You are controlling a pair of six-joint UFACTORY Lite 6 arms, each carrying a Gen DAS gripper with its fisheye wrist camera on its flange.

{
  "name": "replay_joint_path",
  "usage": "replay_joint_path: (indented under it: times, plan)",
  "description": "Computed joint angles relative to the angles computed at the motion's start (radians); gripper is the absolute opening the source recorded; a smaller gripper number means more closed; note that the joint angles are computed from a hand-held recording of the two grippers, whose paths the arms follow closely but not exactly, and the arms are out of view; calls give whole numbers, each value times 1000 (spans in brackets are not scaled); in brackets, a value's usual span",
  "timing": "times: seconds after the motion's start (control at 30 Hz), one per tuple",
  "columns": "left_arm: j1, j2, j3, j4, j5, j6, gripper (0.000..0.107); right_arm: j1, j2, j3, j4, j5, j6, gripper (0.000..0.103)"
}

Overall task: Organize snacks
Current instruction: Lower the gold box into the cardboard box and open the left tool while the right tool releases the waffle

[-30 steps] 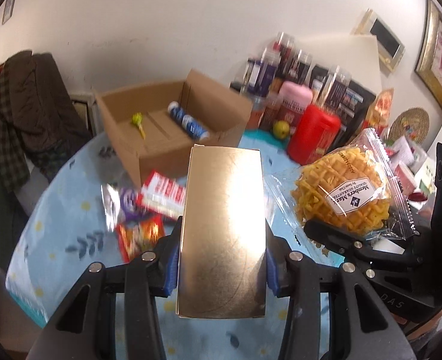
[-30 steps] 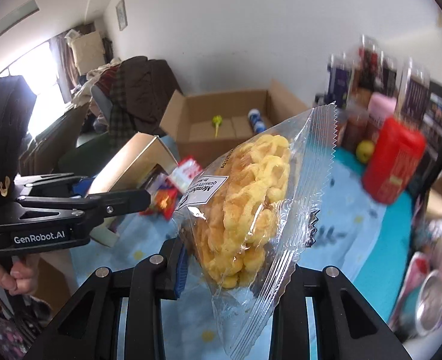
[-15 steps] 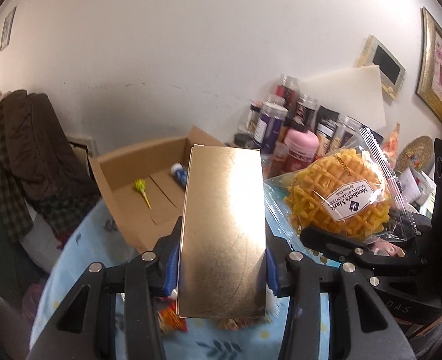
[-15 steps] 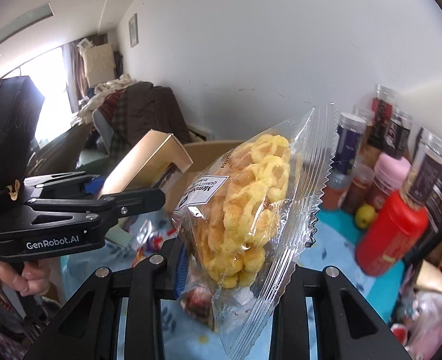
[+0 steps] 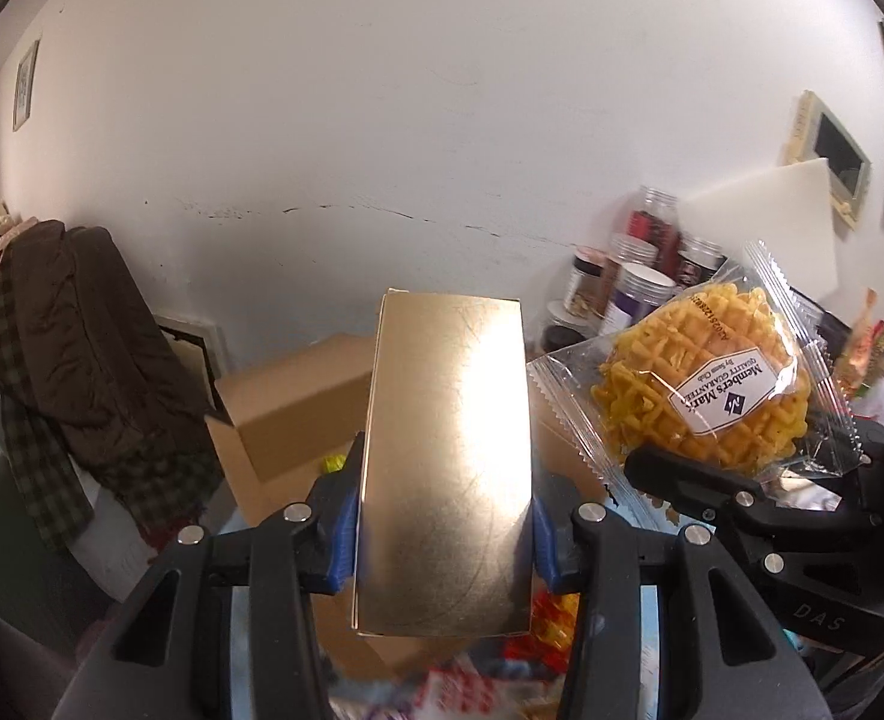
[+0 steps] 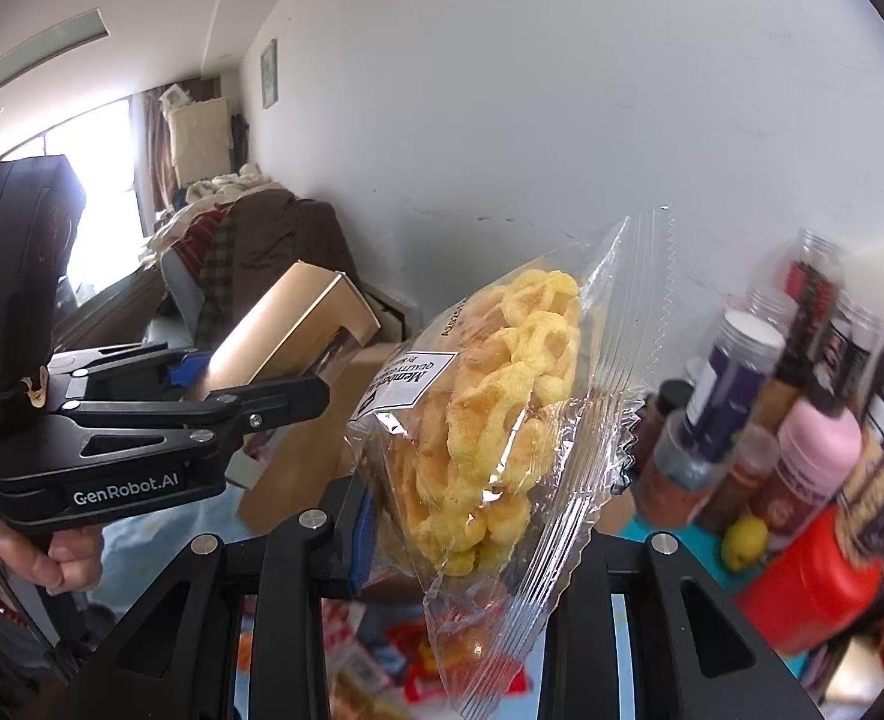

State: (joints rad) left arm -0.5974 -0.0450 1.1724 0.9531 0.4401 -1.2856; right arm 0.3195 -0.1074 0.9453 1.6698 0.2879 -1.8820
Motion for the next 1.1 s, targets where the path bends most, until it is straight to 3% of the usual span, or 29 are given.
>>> replay_joint_path:
  times: [0.27,0.5,0.8,1.1]
  plan:
    - [142,223,214,-120,-61,193,45,5,291,282,-7,-15,-17,31]
    - [221,411,396,-247,-57,342,45,-6,500,505,-222,-2,184,31]
    - [267,665,658,-434,27,543,45,5,801,896,-832,66,793,31]
    - [302,871,899,-667,160,748,45,23,1036,1228,-1177,211,1137,32]
